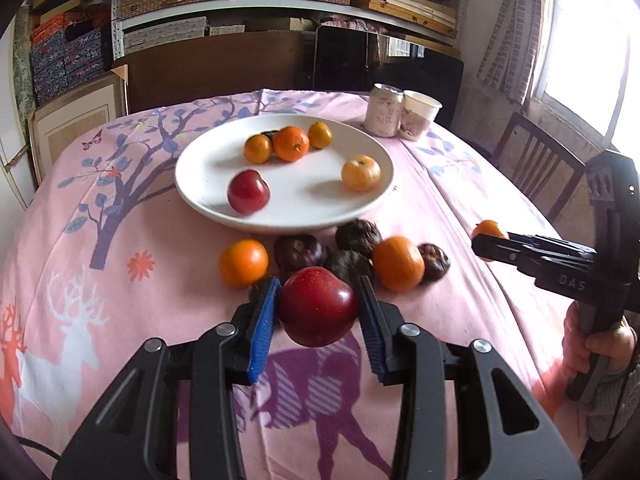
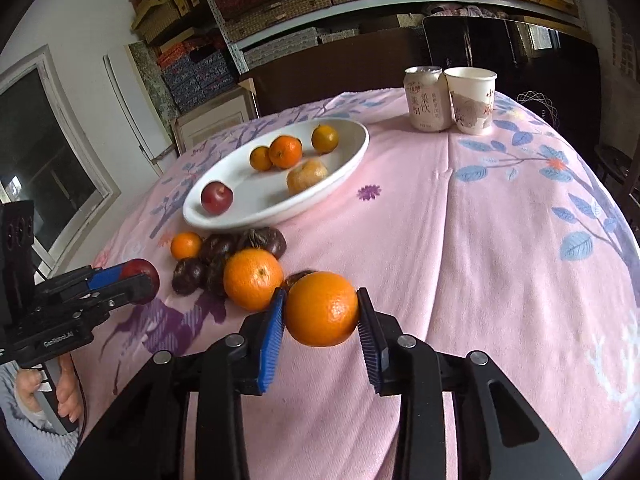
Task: Organize fruits
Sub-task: 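Carry the red tomato onto the white plate and open the left tool, then move both open tools back from the plate toward the fruit pile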
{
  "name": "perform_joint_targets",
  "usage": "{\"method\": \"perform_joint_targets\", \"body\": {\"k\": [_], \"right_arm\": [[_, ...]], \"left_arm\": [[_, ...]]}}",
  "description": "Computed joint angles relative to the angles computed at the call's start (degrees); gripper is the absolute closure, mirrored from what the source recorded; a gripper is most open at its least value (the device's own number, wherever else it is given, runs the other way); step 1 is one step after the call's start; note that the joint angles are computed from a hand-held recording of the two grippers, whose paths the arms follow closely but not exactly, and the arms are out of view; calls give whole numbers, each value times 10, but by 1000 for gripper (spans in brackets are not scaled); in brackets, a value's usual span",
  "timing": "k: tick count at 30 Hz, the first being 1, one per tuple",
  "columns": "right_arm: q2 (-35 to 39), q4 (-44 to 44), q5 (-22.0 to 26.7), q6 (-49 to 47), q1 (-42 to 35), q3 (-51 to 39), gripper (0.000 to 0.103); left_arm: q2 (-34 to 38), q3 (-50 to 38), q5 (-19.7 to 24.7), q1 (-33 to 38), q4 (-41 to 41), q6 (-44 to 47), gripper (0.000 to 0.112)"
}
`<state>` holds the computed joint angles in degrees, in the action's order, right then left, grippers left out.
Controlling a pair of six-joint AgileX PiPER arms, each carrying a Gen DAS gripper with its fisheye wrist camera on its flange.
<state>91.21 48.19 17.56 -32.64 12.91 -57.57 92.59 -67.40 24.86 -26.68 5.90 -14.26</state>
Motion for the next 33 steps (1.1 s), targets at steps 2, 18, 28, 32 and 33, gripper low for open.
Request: {"method": "perform_joint_targets", "body": {"k": [2,18,28,32,33], "right_arm": [[20,-48,9,58,3,-46,67],[224,-324,67,321,102,-339,67],[165,-282,19,288,86,-243,54],[129,-223,-8,237,74,-183,52],[120,-203,-13,221,69,-168,50]], "left_arm": [[20,-40,12,20,-6,3,74],[214,-314,91,72,14,-33,60],[144,-206,43,72,53,-66,42],[102,-136,15,74,71,-94,38],[92,-119,8,76,69,-95,38]]}}
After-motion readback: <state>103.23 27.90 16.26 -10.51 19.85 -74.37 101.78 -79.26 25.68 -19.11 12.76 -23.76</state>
